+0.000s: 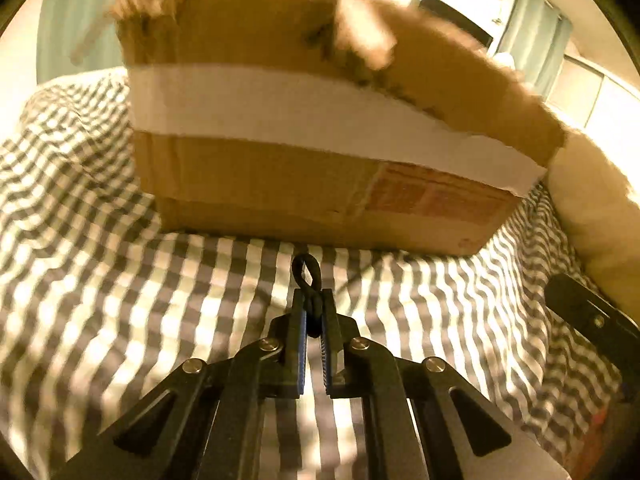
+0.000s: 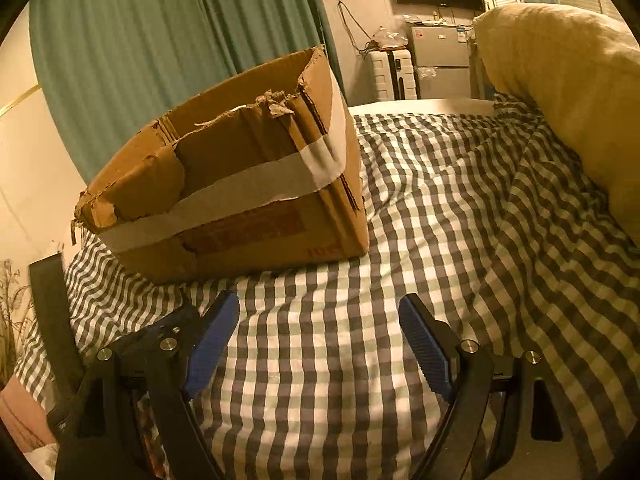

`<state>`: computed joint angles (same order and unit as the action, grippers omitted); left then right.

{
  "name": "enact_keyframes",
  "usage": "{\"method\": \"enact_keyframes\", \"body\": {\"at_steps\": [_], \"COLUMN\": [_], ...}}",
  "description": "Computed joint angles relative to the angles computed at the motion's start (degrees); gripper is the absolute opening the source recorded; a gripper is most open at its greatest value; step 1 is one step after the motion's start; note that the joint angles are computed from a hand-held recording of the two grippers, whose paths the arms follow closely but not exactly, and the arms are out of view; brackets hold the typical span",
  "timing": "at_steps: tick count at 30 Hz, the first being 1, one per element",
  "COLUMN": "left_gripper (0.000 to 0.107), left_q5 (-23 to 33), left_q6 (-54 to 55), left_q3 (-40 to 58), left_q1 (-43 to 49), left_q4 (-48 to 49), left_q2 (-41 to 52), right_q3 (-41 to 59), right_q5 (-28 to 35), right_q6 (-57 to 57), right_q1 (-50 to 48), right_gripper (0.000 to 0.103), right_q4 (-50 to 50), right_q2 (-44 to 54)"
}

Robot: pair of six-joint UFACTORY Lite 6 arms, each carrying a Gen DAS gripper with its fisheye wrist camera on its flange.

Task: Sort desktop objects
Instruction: 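Grasp the black hair tie with the left tool, then carry the black hair tie into the box and open the left tool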

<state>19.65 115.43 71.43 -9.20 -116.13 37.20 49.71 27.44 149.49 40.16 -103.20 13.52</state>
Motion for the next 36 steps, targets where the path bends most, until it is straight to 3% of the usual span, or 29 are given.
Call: {"method": "enact_keyframes", "body": {"at_steps": [6,14,17,23,28,29,31,32,33,34,36], "left_gripper": [0.006,0.006,0.006,0.006,0.007,0.014,0.058,0.1,0.103,0.103,0.103], "left_q5": [-0.8,-3.64,-3.86,-4.36,-0.83,0.49,3.31,3.62,1.84,-1.69,-2.71], "left_q6": [3.86,-11.23,-22.83,-44.12,-57.21,-59.87,-66.54,-66.27,-63.61,-58.55,-46.55], "left_q3": [-11.36,-13.61,-10.37,8.03,28.04,32.14,42.16,43.92,43.29,40.26,35.75], "left_q1": [-0.26,-0.49,-0.17,-1.46,-0.73,-0.41,0.38,0.69,1.02,1.22,2.37], "left_q4": [-0.64,16.55,28.82,50.35,63.26,65.11,70.55,70.31,67.67,62.63,50.64], "left_q2": [-15.34,-29.54,-32.68,-23.78,-8.03,-4.61,3.91,5.79,6.58,5.58,3.74], "right_q3": [-2.21,-0.62,4.34,15.55,25.16,27.66,29.45,30.38,32.24,32.87,30.43], "right_q5": [5.33,10.38,12.89,12.04,4.11,3.08,0.83,0.44,1.32,2.9,4.3], "right_q6": [-8.42,-19.73,-28.51,-39.27,-43.51,-45.13,-46.15,-46.98,-48.83,-48.9,-44.59], "right_q1": [6.13,12.77,13.39,7.99,-1.07,-2.55,-4.58,-5.38,-5.71,-5.7,-5.72], "right_gripper": [0.082,0.082,0.082,0.085,0.085,0.085,0.085,0.091,0.102,0.103,0.103], "right_q4": [8.29,14.84,17.6,21.38,24.97,25.97,25.18,24.41,24.45,22.56,16.02], "right_q2": [-6.04,-15.52,-16.84,-12.8,-3.58,-0.95,1.63,3.03,4.77,5.77,5.29]}}
